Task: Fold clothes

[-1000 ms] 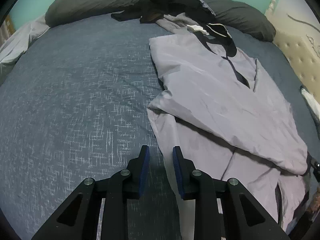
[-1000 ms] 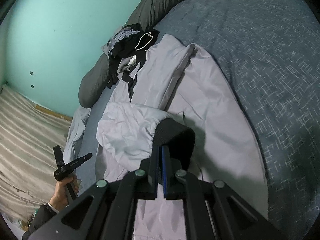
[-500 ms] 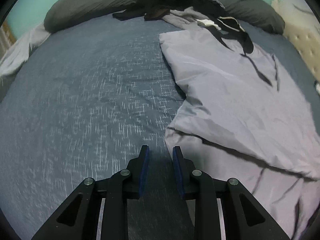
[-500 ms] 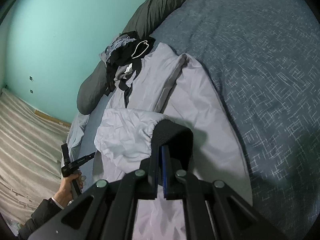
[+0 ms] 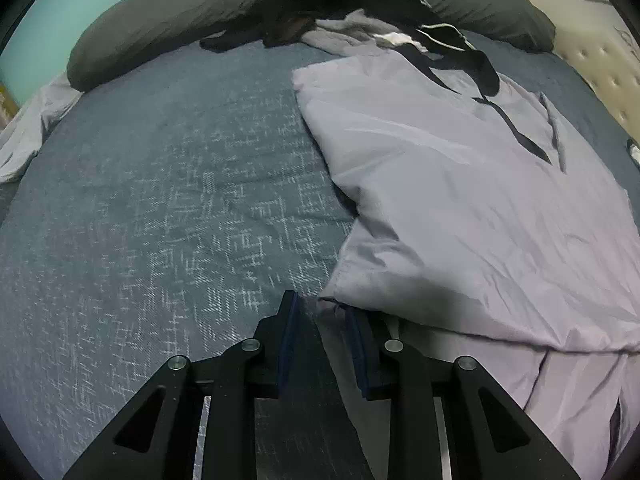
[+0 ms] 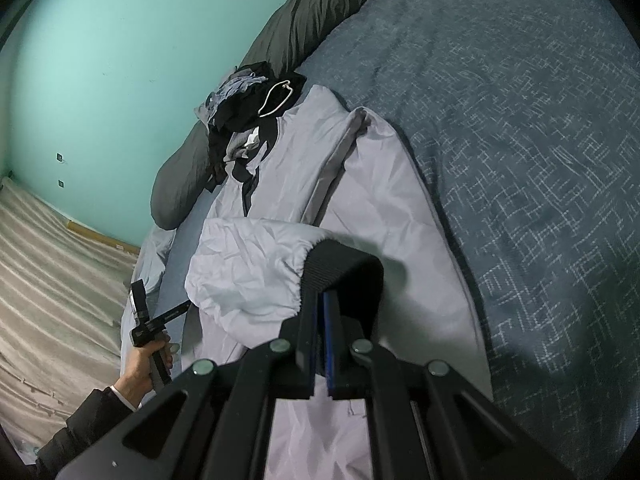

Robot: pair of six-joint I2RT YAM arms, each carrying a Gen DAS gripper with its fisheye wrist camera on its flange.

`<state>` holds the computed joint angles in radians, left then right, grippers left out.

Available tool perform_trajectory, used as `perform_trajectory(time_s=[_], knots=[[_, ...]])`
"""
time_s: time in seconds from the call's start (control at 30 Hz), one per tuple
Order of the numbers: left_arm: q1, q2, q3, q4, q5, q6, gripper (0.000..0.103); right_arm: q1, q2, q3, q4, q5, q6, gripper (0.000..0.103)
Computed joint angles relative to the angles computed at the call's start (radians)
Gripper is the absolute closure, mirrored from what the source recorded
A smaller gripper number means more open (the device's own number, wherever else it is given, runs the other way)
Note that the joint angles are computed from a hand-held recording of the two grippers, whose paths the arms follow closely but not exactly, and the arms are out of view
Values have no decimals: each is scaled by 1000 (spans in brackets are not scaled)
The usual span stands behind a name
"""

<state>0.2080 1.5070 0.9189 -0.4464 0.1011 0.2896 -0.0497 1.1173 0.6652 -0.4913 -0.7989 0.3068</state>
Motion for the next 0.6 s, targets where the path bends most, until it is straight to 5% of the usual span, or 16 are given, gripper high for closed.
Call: perform_trajectory(time_s=[0.07,0.6], knots=[[-10,-2,-2,12,-15,6,95,-1,0,3,-2,-6,2,100],[28,37,27,-7,2,-32,97,71,23,8,-48,48,2,100]])
